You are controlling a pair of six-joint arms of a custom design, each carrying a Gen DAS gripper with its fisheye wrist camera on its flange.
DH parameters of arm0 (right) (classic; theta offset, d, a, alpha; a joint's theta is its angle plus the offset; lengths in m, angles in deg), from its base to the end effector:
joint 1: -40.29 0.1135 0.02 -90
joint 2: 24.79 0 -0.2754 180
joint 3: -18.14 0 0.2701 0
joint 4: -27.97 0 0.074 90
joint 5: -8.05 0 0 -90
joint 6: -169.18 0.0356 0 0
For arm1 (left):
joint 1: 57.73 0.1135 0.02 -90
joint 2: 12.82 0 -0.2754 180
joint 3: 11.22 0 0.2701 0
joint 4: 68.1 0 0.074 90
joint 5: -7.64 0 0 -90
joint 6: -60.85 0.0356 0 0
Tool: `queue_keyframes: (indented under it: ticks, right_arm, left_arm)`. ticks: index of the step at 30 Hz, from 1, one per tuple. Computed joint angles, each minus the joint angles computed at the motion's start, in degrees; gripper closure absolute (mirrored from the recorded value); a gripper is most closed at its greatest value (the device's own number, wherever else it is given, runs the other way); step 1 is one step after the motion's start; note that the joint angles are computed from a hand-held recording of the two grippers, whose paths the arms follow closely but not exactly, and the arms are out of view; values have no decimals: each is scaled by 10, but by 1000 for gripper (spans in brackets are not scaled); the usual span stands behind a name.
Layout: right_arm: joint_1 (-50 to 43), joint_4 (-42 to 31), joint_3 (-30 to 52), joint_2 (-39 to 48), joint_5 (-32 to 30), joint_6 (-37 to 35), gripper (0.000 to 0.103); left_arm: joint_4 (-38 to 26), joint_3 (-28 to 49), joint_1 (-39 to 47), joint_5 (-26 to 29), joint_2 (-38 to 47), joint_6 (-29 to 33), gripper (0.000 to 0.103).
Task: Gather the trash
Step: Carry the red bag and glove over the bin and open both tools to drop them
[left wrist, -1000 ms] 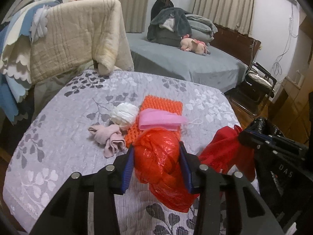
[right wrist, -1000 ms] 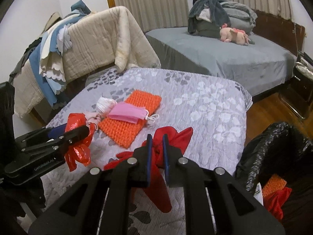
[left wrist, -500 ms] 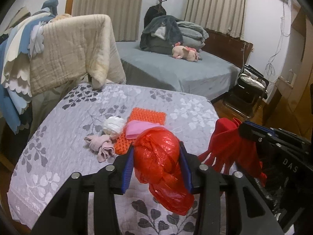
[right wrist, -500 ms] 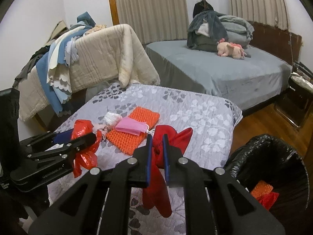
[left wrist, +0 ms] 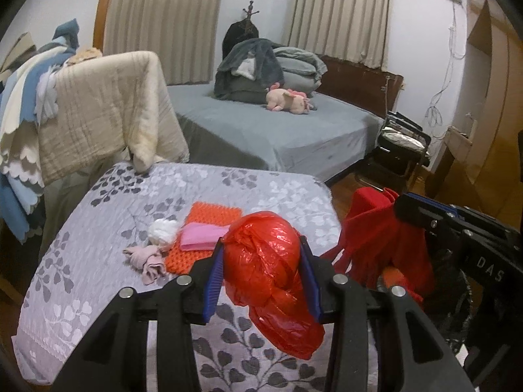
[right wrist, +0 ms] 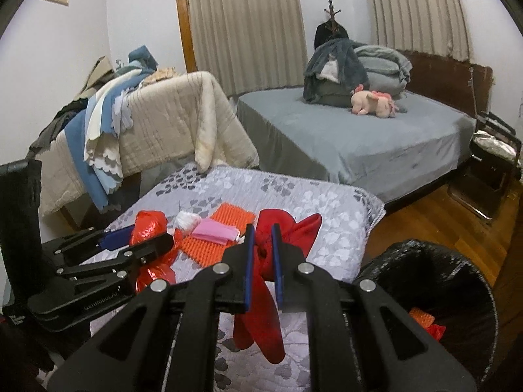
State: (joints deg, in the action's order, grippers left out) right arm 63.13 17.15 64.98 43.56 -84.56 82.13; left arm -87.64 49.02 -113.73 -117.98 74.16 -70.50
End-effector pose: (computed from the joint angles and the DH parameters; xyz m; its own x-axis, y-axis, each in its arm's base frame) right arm 0.2411 0.1033 0.2118 -0.5140 -0.1607 -0.8426 -0.3973 0.9152 0.0678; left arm 0.1949 -0.2519 0.1926 -0.5999 -0.0710 -0.7969 0.0699 0.9876 -0.1406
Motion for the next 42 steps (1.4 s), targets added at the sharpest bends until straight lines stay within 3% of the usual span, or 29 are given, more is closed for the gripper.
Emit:
queue_keyframes:
  ticks: [13,23,42]
  right_arm:
    - [-110,-71,-25,-128,-36,-40,94]
    - [-245,-114,-36,-191,-100,-86,94]
    - [-474,-121,-50,-176,-216,-161,94]
  left_arm:
    - [1,97,-45,1,62,27,61]
    - [11,186,-66,17,135,58,61]
    - [-4,377,-91,70,302,89,61]
